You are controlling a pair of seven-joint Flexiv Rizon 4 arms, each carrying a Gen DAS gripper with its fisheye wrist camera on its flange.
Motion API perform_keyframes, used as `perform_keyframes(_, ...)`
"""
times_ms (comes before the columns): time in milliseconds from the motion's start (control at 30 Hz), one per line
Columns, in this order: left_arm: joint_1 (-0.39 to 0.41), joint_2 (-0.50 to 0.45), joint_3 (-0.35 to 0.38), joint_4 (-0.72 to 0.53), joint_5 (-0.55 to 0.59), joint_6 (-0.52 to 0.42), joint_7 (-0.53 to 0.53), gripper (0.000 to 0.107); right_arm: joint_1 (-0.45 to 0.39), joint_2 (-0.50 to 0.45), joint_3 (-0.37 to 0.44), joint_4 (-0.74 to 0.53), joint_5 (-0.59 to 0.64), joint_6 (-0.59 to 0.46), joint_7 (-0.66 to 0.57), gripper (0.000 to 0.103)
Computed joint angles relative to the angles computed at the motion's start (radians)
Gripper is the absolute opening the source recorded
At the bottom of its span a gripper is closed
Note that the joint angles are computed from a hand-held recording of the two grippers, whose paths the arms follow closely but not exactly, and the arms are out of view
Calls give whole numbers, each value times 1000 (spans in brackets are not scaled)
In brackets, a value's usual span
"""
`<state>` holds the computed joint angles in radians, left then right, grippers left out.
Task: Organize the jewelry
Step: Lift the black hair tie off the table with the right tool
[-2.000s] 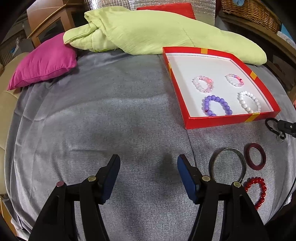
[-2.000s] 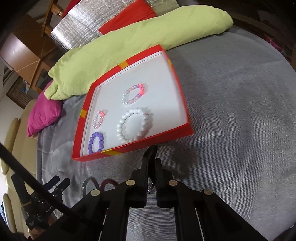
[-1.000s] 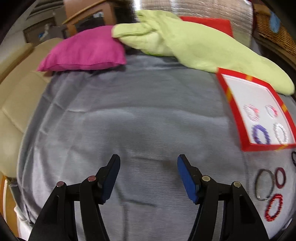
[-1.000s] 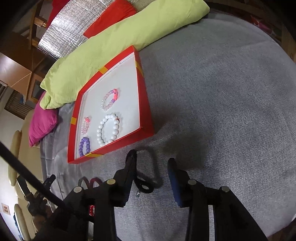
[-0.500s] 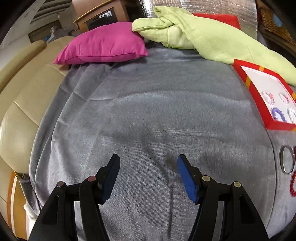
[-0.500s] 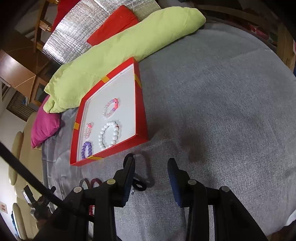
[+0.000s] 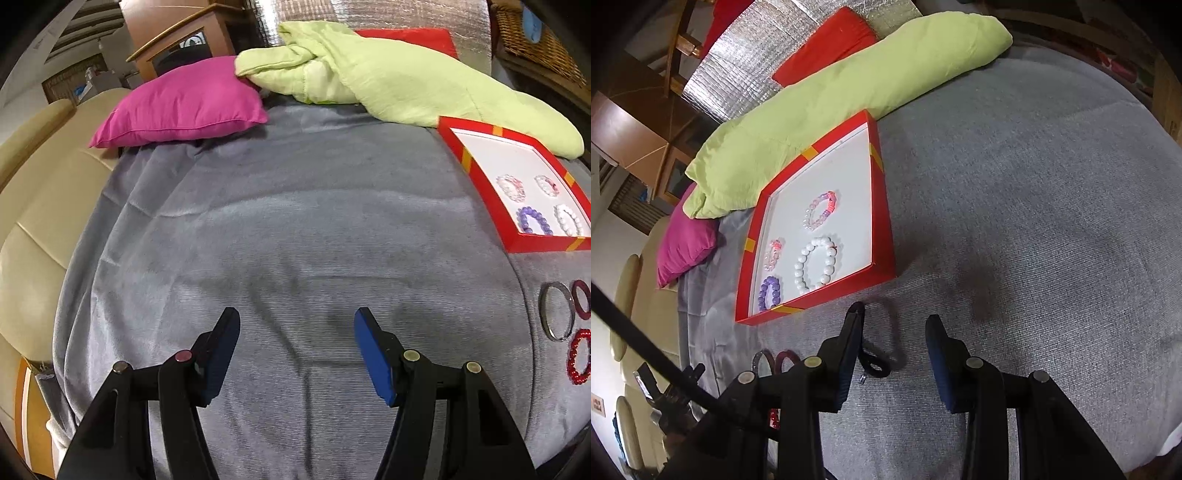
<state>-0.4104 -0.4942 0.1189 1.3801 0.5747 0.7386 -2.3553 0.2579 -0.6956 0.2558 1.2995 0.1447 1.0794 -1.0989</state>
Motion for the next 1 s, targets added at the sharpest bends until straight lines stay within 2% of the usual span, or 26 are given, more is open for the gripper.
perform_keyframes(600,-23,-119,-48,-122,-166,99,189,65,17,-30,-5,-44,-4,-38,0,39)
perform_keyframes(1000,-60,-195,-41,-225,-242,96,304,65,48,-60,-30,-67,-55,-57,-14,39)
